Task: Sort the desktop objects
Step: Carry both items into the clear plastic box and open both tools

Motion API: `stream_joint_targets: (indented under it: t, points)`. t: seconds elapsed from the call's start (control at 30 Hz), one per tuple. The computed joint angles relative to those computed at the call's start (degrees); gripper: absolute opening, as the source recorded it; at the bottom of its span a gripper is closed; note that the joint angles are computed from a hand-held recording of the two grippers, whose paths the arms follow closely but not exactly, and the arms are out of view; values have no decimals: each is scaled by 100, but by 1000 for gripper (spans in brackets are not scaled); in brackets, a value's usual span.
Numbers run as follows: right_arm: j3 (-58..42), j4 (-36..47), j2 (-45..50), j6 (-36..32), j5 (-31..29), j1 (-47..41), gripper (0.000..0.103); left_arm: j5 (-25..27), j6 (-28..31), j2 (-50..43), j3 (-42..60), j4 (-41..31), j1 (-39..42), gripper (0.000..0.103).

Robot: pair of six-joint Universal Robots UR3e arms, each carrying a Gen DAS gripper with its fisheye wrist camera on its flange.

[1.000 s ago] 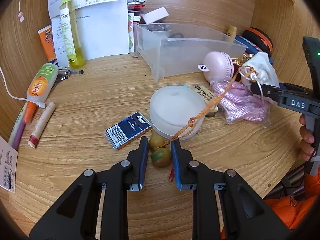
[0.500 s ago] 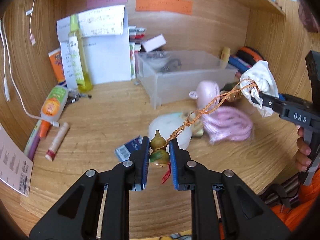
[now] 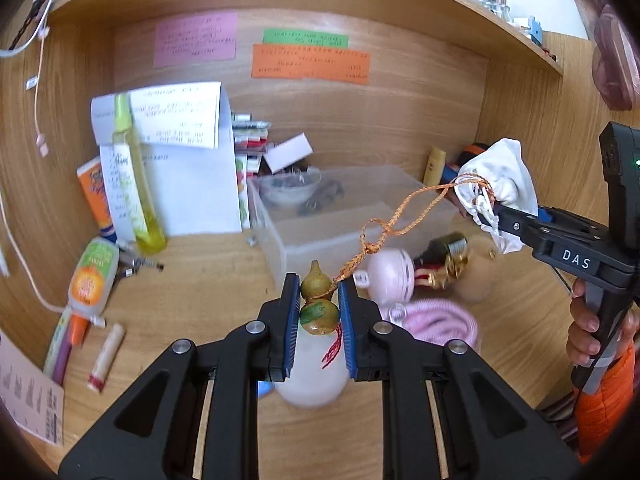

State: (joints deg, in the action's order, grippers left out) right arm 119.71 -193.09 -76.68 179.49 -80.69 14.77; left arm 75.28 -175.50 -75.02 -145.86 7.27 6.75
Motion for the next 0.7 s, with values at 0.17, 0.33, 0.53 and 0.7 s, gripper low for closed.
stream_joint_targets:
  t: [0.17, 0.33, 0.53, 0.7]
  points:
    - [-624, 209, 263, 80, 108, -109, 44, 33, -129, -395, 716, -177, -108, 19]
    - [-1521, 773, 652, -1, 153, -120, 44, -139, -219, -838, 1680, -740, -108, 19]
    - [-2801, 1619, 1258, -115, 123, -81, 44, -38, -363, -1638, 2944, -1477, -214, 19]
    - [-3963, 2510, 1854, -201, 195, -98, 44, 21, -525, -2367, 3912, -2163, -261, 19]
